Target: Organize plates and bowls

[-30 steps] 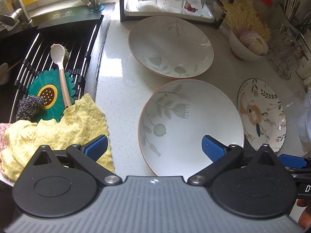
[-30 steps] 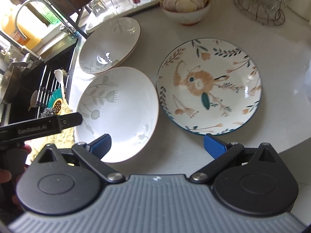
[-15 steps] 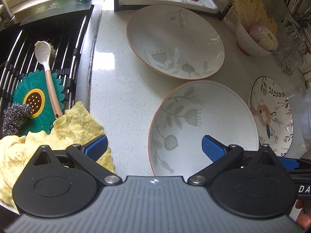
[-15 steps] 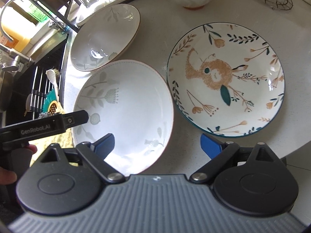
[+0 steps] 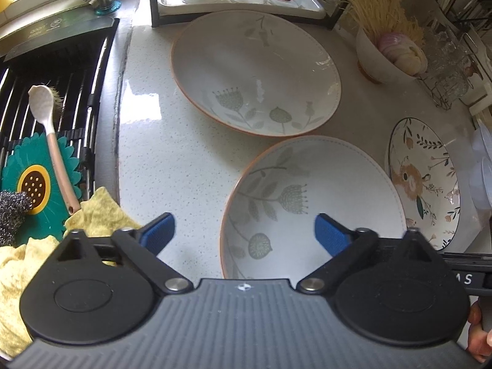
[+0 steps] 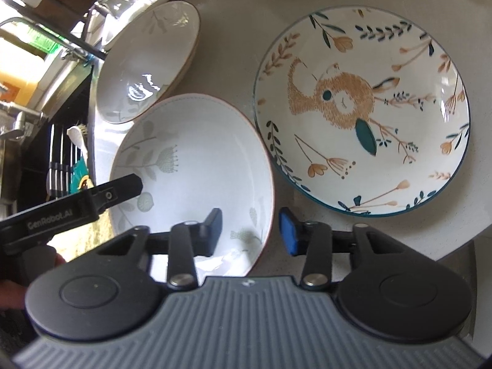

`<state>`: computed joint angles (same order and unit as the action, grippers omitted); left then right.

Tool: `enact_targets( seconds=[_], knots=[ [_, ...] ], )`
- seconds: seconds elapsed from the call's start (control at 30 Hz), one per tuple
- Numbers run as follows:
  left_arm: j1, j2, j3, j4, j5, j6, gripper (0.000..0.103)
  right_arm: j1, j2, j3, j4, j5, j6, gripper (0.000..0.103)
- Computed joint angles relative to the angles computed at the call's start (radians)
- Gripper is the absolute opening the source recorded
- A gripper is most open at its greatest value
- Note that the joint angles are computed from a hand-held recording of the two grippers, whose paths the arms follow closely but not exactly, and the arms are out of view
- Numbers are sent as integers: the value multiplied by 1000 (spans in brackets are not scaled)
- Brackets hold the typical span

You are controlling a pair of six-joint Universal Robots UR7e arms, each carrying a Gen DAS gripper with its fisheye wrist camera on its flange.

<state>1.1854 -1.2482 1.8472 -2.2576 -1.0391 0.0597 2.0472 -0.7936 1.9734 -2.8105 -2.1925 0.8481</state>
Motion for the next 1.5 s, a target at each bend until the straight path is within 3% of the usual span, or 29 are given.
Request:
enact_targets(
  seconds=[0.17,0.23,0.3,0.43,0.63,0.93,1.5],
  knots=[
    [11,14,-9,6,-10,18,72,-3,7,6,-24,-10,14,26],
    [16,19,-11,10,-13,18,56,-5,5,14,-37,-13,19,20],
    [21,24,-14,13,-10,14,47,-7,6,25,-63,-13,8,19],
    [25,23,0,-10,-18,34,37,-12,6,56,-143,-6,-9,16],
    [35,23,-15,14,-42,43,32,-13,6,87,-222,3,-42,16],
    [44,-11,-32,65,-113,52,31,14,-17,91,-235,-29,-115,16],
    [-41,-34,-43,14,-136,54,31,41,-88,157,-377,-21,-151,16]
  ],
)
